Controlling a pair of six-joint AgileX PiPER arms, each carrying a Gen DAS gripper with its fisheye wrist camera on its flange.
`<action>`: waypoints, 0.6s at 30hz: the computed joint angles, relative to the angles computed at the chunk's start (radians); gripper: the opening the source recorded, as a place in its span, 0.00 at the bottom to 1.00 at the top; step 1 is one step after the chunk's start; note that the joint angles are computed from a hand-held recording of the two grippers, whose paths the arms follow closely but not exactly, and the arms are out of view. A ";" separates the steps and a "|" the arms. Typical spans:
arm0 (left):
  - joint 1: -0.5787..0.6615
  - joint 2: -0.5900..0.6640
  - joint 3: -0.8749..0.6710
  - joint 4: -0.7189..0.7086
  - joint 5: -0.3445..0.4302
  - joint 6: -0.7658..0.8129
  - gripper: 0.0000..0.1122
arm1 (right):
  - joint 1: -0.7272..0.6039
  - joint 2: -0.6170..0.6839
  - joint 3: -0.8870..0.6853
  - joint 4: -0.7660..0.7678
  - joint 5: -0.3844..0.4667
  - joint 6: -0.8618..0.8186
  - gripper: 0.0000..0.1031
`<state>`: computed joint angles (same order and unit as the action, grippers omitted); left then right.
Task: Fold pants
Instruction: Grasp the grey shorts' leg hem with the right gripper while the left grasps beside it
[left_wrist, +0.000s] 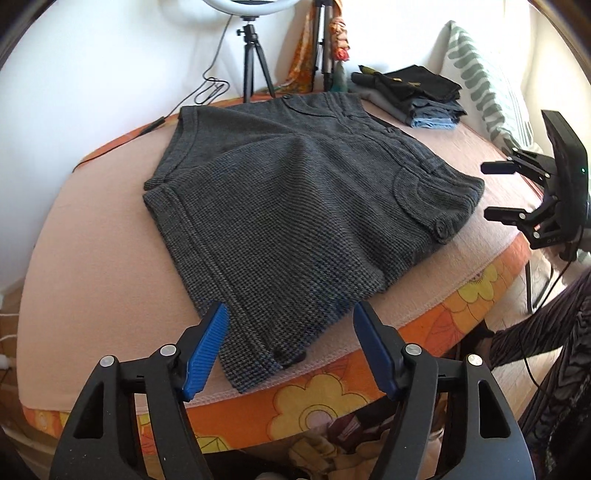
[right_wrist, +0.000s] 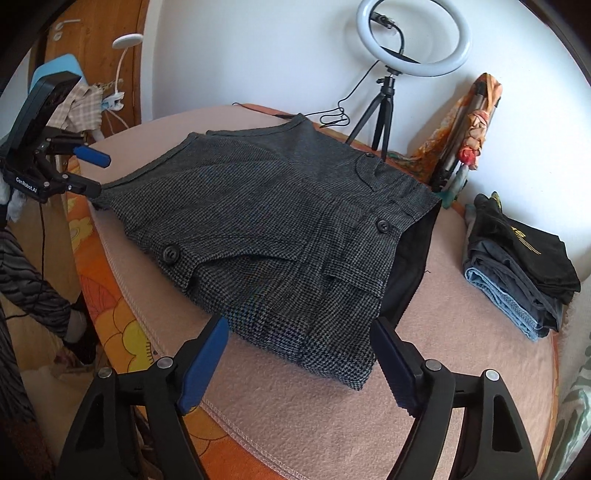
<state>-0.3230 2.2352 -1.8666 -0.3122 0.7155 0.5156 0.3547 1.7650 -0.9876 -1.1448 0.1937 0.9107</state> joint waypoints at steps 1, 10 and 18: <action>-0.008 0.003 0.000 0.007 0.003 0.015 0.62 | 0.007 0.009 -0.004 0.014 0.007 -0.031 0.75; -0.029 0.079 -0.086 0.169 0.031 -0.087 0.62 | 0.053 0.090 -0.042 -0.109 0.113 0.000 0.69; -0.046 0.149 -0.189 0.303 0.064 -0.171 0.63 | 0.068 0.125 -0.092 -0.076 0.178 -0.048 0.42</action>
<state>-0.3695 2.3841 -2.0554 -0.0090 0.7793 0.3444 0.4228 1.8903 -1.0798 -1.2205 0.3713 0.8627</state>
